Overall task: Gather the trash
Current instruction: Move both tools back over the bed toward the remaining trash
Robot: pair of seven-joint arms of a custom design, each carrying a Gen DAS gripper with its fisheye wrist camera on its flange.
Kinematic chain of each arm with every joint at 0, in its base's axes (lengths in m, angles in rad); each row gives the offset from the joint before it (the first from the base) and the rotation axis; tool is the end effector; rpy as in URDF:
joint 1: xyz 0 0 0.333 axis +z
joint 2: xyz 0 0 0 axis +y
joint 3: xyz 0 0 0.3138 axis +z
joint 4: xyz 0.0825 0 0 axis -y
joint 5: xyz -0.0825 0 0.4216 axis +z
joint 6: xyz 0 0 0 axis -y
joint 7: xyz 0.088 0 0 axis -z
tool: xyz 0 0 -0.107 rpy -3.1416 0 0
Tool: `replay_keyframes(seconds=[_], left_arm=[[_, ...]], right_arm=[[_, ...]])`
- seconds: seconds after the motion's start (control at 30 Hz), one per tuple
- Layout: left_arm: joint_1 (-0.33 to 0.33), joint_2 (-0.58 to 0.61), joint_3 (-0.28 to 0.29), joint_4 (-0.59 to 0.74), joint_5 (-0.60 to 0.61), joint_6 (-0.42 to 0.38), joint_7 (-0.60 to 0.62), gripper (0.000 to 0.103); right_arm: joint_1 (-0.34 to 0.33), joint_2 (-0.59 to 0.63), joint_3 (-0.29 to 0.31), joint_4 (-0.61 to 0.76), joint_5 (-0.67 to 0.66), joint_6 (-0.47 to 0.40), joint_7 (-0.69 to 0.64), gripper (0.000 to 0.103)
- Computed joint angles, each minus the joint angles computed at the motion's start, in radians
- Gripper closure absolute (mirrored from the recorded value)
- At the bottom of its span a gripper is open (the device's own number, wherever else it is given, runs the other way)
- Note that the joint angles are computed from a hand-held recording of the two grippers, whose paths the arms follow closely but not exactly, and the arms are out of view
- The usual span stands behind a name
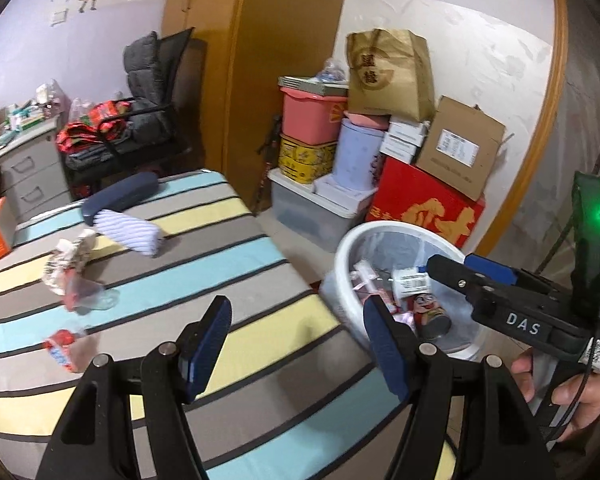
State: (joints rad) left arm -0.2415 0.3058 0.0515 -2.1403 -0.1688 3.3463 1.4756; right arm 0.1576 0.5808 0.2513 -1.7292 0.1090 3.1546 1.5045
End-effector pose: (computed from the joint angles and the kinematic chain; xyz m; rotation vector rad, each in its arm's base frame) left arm 0.6355 -0.1054 0.3386 -1.8004 1.6666 -0.9698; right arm 0.6997 0.2604 0.3309 -1.8382 1.4089 -0.4492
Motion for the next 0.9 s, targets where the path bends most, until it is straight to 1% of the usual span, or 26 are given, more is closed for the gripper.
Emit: replay_keyframes(seconds=[0.03, 0.07, 0.1, 0.13, 0.2, 0.27, 0.33, 0.37, 0.4, 0.43, 0.47, 0.53, 0.6, 0.7, 0.8, 0.83, 0.9], left_arm=[[-0.035, -0.005, 0.040, -0.011, -0.017, 0.009, 0.006, 0.033], [-0.041, -0.009, 0.051, -0.020, -0.029, 0.016, 0.009, 0.033], [-0.011, -0.016, 0.031, -0.032, -0.027, 0.024, 0.002, 0.033], [-0.002, -0.022, 0.027, -0.040, -0.035, 0.027, 0.002, 0.033], [-0.038, -0.029, 0.071, -0.055, -0.073, 0.032, 0.025, 0.033], [-0.090, -0.036, 0.130, -0.069, -0.129, 0.033, 0.063, 0.033], [-0.102, -0.043, 0.150, -0.084, -0.171, 0.044, 0.092, 0.033], [-0.098, -0.047, 0.151, -0.092, -0.190, 0.047, 0.103, 0.033], [-0.079, -0.053, 0.138, -0.102, -0.198, 0.053, 0.109, 0.033], [-0.084, -0.055, 0.150, -0.107, -0.225, 0.054, 0.126, 0.033], [-0.106, -0.055, 0.176, -0.111, -0.265, 0.053, 0.151, 0.033], [-0.098, -0.057, 0.180, -0.117, -0.307, 0.053, 0.173, 0.033], [-0.055, -0.058, 0.154, -0.122, -0.311, 0.054, 0.176, 0.033], [-0.063, -0.052, 0.180, -0.124, -0.354, 0.043, 0.204, 0.033], [-0.011, -0.050, 0.155, -0.131, -0.335, 0.035, 0.191, 0.033], [-0.011, -0.048, 0.163, -0.134, -0.336, 0.032, 0.191, 0.033], [0.006, -0.043, 0.160, -0.135, -0.322, 0.023, 0.183, 0.033]], right_arm=[[-0.012, 0.008, 0.022, 0.009, -0.004, -0.002, -0.015, 0.033], [-0.016, 0.016, 0.035, 0.019, -0.008, -0.005, -0.028, 0.033], [-0.017, 0.021, 0.042, 0.025, -0.009, -0.007, -0.037, 0.033], [-0.020, 0.031, 0.054, 0.037, -0.011, -0.012, -0.050, 0.032], [-0.029, 0.046, 0.079, 0.056, -0.009, -0.024, -0.076, 0.033], [-0.040, 0.070, 0.111, 0.083, -0.005, -0.038, -0.111, 0.033], [-0.040, 0.082, 0.125, 0.099, 0.003, -0.049, -0.138, 0.033], [-0.031, 0.097, 0.125, 0.123, 0.004, -0.067, -0.152, 0.033], [-0.023, 0.101, 0.124, 0.132, 0.009, -0.075, -0.164, 0.033], [-0.019, 0.110, 0.129, 0.145, 0.014, -0.083, -0.180, 0.033], [-0.017, 0.126, 0.139, 0.169, 0.018, -0.098, -0.203, 0.033], [0.010, 0.143, 0.122, 0.206, 0.030, -0.132, -0.221, 0.033], [0.021, 0.169, 0.129, 0.250, 0.049, -0.162, -0.254, 0.033], [0.056, 0.206, 0.114, 0.317, 0.064, -0.205, -0.297, 0.032], [0.104, 0.247, 0.077, 0.403, 0.074, -0.267, -0.317, 0.033], [0.112, 0.257, 0.073, 0.424, 0.082, -0.282, -0.327, 0.033], [0.129, 0.288, 0.068, 0.481, 0.094, -0.316, -0.354, 0.033]])
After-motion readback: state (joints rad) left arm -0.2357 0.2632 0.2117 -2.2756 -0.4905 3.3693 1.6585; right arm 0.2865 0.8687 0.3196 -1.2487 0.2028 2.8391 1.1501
